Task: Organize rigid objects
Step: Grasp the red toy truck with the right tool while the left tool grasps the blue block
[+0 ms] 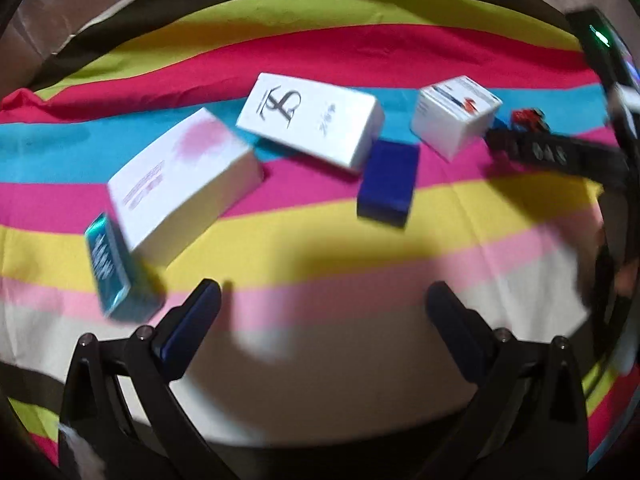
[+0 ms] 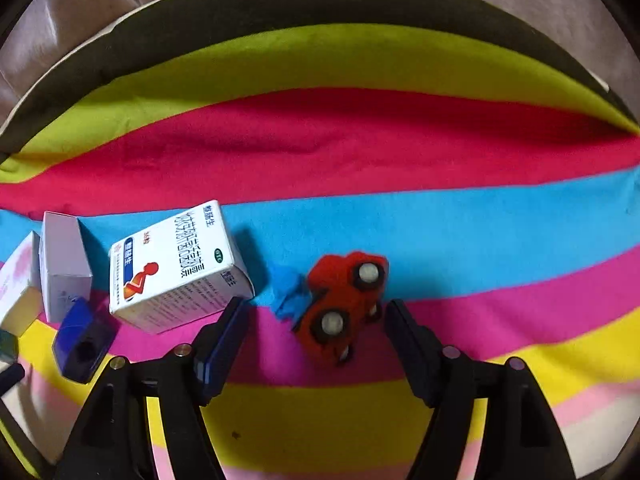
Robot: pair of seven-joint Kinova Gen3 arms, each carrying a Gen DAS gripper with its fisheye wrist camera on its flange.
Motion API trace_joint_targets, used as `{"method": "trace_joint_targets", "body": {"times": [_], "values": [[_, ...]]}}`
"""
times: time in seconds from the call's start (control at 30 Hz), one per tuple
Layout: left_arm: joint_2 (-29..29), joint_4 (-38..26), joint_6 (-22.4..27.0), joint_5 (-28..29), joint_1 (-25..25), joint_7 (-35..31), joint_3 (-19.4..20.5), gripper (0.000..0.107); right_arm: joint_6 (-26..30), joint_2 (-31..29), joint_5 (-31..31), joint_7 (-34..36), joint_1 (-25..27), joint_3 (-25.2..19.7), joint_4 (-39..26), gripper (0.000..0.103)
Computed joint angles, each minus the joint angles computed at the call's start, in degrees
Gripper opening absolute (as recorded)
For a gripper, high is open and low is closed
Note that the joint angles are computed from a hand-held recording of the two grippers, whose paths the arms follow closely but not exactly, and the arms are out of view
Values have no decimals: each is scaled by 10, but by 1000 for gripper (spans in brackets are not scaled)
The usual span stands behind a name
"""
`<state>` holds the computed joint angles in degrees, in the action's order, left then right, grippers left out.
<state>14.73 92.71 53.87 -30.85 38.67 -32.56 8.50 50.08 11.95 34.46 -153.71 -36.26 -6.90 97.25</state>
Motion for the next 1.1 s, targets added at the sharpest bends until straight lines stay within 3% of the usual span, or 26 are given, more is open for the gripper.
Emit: {"method": "trace_joint_targets", "body": {"times": [0.07, 0.1, 0.13, 0.2, 0.23, 0.33, 0.43, 0.47, 0.5, 0.53, 0.8, 0.93, 0.97, 1.1], "values": [[13, -19, -3, 17, -13, -15, 0, 103, -2, -10, 14, -16, -6, 0, 14, 52], [18, -26, -6, 26, -18, -22, -1, 103, -11, -20, 15, -18, -4, -2, 26, 32], [22, -33, -8, 35, -22, -29, -2, 103, -23, -36, 13, -23, -1, -5, 43, 23], [36, -52, -3, 37, -18, -31, -8, 103, -61, -68, 0, -34, 15, -12, 80, 23], [41, -61, -1, 39, -16, -33, -10, 103, -72, -87, 3, -49, 19, -17, 103, 17], [59, -89, 5, 44, -8, -42, -16, 103, -109, -134, -8, -56, 43, -35, 154, 17], [70, -106, 2, 31, 13, -35, -25, 85, -137, -172, -18, -54, 66, -52, 191, 17], [72, -112, 1, 29, 20, -38, -24, 69, -150, -189, -29, -48, 74, -54, 205, 17], [72, -116, 1, 30, 23, -41, -24, 46, -157, -203, -41, -40, 79, -57, 215, 17], [72, -118, 1, 30, 28, -43, -24, 32, -160, -216, -47, -36, 85, -62, 224, 17], [34, -60, -27, 13, 59, 17, -23, 31, -161, -237, -90, -5, 125, -96, 234, 17], [6, -21, -24, -7, 71, 50, -9, 31, -122, -232, -87, -8, 146, -140, 230, 19], [-1, -11, -25, -11, 73, 59, -5, 31, -123, -234, -95, 2, 141, -134, 233, 21], [-22, 16, -31, -12, 69, 88, 14, 31, -138, -228, -138, 49, 142, -110, 227, 52]]}}
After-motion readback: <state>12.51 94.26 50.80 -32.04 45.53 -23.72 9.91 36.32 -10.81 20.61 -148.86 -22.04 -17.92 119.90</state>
